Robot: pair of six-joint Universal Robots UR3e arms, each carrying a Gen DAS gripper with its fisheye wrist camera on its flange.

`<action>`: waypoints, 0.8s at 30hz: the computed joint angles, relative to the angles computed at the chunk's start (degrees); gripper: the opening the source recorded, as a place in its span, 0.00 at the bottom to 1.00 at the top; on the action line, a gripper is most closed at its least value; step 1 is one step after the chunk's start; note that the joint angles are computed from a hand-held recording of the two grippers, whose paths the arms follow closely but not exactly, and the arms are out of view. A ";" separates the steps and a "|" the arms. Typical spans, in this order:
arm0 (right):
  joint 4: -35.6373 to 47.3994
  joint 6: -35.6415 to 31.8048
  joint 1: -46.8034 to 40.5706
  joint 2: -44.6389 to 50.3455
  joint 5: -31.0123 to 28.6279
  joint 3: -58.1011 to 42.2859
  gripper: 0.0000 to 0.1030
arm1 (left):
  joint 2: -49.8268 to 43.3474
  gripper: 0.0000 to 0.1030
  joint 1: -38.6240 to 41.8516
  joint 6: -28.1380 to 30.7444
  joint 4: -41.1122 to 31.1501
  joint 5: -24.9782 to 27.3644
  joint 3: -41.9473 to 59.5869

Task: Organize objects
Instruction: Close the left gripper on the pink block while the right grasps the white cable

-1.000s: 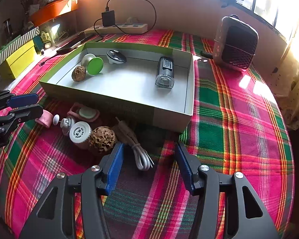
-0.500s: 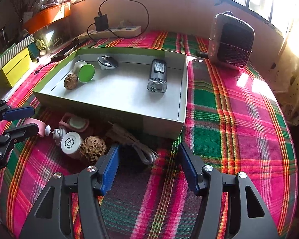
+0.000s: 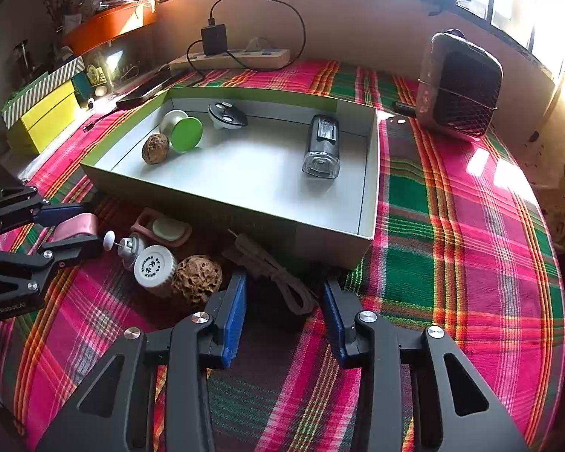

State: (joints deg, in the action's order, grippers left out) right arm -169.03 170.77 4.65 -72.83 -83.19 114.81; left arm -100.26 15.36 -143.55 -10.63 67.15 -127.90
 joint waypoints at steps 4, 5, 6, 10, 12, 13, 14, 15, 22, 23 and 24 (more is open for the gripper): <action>-0.15 0.08 -0.35 -0.61 0.59 0.76 0.32 | -0.25 0.34 0.14 -1.24 -0.28 0.49 0.53; -0.22 0.07 -0.46 -0.81 0.76 1.04 0.30 | -0.24 0.34 0.34 -1.40 -0.79 0.31 0.75; -0.29 -0.01 -0.57 -0.94 0.81 1.24 0.22 | -0.13 0.34 0.45 -1.63 -1.09 0.30 0.76; -0.24 -0.19 -1.02 -1.80 1.31 2.21 0.19 | 0.53 0.34 0.87 -2.13 -1.86 0.13 0.35; -0.36 -0.15 -1.11 -2.30 1.33 2.84 0.18 | 0.70 0.34 1.27 -2.40 -2.05 -0.20 0.15; -0.33 -0.15 -1.09 -2.23 1.34 2.76 0.18 | 0.82 0.34 1.45 -2.73 -2.05 -0.32 -0.02; -0.37 -0.19 -1.12 -2.47 1.39 3.08 0.17 | 0.91 0.33 1.68 -3.07 -2.13 -0.54 -0.11; -0.44 -0.20 -1.24 -2.83 1.48 3.52 0.16 | 1.02 0.33 1.83 -3.46 -2.41 -0.62 -0.07; -0.82 0.55 -1.99 -6.46 0.86 7.82 0.13 | 1.89 0.33 2.20 -4.93 -2.91 -0.73 -0.71; -0.83 0.62 -2.21 -7.18 0.66 8.61 0.13 | 2.03 0.33 2.21 -5.13 -2.85 -0.75 -0.90; -0.75 0.67 -2.48 -7.90 0.50 9.38 0.13 | 2.10 0.33 2.28 -5.20 -2.82 -0.86 -1.06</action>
State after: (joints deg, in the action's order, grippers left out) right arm -169.77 171.44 2.17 -80.73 -82.70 124.20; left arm -98.15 17.64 -148.75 -13.45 66.29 -128.96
